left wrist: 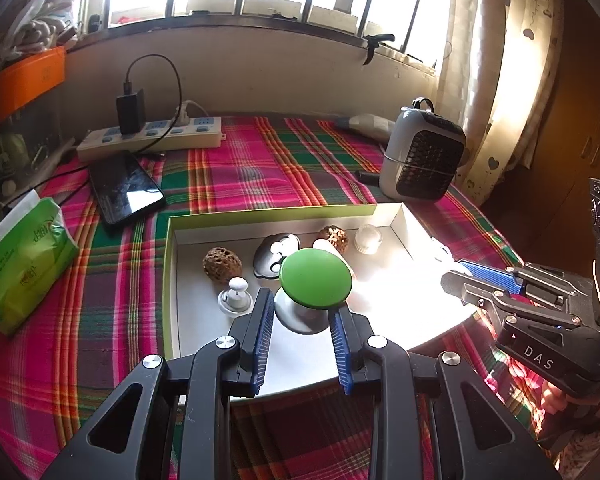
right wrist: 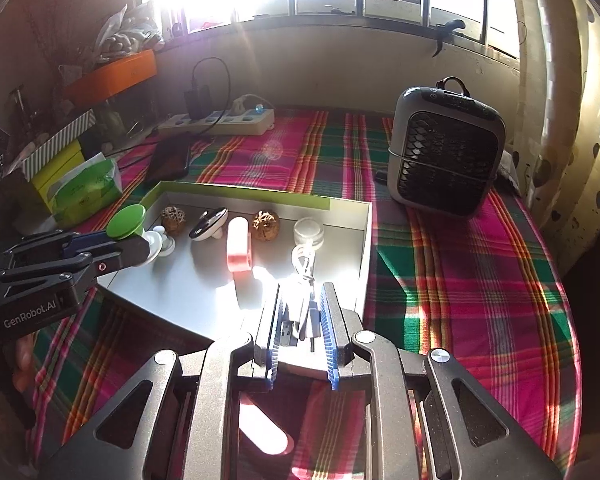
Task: Organize objects
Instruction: 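Carry the cable with the right gripper toward the box while the left gripper carries the massager there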
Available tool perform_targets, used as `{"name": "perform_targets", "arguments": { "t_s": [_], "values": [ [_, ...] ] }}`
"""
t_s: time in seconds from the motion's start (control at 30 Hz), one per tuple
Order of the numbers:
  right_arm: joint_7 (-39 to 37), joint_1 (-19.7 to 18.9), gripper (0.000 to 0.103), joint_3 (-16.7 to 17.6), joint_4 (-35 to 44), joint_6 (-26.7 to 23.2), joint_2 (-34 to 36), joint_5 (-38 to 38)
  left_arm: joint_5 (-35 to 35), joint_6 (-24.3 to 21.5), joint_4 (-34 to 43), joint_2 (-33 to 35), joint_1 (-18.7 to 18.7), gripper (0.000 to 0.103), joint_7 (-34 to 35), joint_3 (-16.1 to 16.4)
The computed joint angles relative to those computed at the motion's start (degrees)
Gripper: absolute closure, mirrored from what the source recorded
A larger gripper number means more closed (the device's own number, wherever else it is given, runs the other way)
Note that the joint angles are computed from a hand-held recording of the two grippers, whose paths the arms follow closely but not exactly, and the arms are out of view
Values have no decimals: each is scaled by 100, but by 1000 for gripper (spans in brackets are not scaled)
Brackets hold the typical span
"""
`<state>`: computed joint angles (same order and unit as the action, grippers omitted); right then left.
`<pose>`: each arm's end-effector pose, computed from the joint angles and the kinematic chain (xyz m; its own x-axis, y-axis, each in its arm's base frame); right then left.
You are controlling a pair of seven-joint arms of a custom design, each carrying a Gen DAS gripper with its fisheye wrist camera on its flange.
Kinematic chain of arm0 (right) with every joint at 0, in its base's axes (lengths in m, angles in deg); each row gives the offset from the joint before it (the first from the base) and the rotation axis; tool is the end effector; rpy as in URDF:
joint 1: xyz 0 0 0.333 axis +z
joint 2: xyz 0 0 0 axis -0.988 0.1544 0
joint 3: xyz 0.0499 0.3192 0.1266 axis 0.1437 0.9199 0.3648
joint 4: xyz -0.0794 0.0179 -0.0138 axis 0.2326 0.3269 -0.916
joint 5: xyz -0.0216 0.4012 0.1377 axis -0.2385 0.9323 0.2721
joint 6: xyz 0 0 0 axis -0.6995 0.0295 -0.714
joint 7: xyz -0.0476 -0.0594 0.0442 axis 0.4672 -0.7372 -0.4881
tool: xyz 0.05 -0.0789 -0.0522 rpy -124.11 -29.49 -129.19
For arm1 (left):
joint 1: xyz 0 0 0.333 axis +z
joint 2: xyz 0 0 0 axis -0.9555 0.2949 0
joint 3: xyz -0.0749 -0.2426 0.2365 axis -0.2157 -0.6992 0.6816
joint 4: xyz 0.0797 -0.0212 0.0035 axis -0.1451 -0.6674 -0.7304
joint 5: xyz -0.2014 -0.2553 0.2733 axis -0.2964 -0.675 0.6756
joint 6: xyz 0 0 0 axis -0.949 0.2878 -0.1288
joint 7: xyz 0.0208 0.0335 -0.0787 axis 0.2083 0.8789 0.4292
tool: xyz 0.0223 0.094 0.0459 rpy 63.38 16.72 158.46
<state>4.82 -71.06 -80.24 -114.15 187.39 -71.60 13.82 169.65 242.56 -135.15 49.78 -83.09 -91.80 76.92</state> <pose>0.5260 0.0297 0.3802 0.4487 -0.8928 -0.0391 -0.6566 -0.2997 -0.6921 0.4927 -0.2591 0.3813 -0.0262 -0.9814 0.1900 -0.7062 -0.1164 -0.6984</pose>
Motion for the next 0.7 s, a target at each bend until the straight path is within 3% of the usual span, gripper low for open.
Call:
{"name": "perform_targets", "arguments": {
  "t_s": [0.7],
  "values": [
    [1172, -200, 83, 308, 672, -82, 880, -1361, -1354, 74, 343, 666, -237, 77, 1366, 350]
  ]
}}
